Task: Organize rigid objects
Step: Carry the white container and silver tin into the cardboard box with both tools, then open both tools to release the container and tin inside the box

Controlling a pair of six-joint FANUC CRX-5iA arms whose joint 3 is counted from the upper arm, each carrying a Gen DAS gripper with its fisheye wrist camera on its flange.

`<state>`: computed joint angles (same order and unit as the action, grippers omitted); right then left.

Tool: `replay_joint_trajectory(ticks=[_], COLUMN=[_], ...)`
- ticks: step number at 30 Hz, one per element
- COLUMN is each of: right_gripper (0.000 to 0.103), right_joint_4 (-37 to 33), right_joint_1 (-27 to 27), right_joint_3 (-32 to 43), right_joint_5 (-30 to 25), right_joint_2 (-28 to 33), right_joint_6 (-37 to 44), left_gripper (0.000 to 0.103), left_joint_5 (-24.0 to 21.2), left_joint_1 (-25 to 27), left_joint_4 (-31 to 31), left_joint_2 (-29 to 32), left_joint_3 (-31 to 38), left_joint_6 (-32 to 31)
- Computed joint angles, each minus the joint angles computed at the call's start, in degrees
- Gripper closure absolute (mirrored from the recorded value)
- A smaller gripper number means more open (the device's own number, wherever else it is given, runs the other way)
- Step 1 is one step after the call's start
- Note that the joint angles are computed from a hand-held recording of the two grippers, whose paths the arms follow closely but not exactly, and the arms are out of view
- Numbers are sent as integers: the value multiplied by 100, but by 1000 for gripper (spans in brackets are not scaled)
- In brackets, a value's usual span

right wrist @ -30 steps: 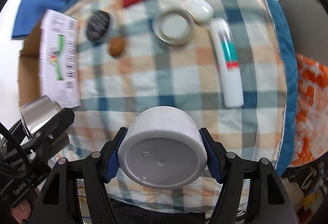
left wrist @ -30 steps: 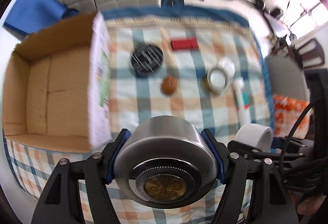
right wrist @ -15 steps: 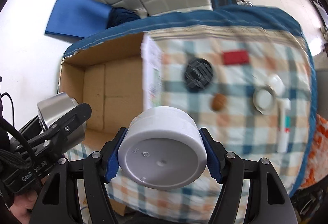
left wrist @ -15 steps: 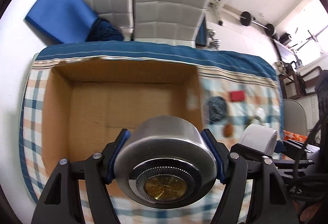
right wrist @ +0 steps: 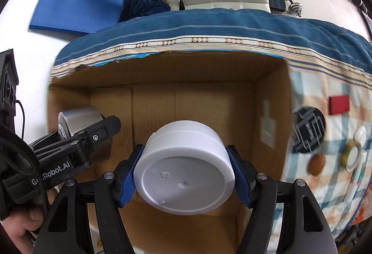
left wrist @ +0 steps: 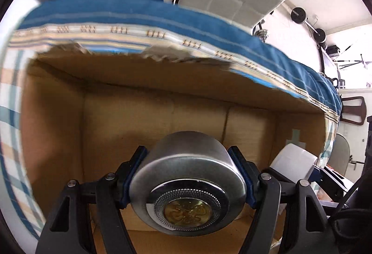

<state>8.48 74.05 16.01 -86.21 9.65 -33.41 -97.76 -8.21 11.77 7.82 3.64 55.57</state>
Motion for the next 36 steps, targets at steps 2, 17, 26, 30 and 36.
replay_joint_trajectory(ticks=[2, 17, 26, 30, 36], right_gripper=[31, 30, 25, 17, 0], right_joint_4=[-161, -550, -681, -568, -409], right_joint_1=[-147, -369, -452, -364, -188], right_joint_3=[-74, -762, -846, -716, -86], right_joint_5=[128, 747, 881, 767, -35], right_joint_2=[42, -108, -228, -204, 67], right_joint_6=[165, -91, -202, -292, -333], left_gripper=[34, 34, 29, 18, 0], left_joint_5=[-36, -120, -307, -191, 183], left_joint_1=[-4, -138, -129, -124, -103], left_joint_4=[-47, -115, -270, -433, -655], left_joint_2=[89, 335, 368, 166, -339], left_joint_3=[-18, -77, 208, 311, 309], left_joint_6=[-16, 342, 320, 139, -249])
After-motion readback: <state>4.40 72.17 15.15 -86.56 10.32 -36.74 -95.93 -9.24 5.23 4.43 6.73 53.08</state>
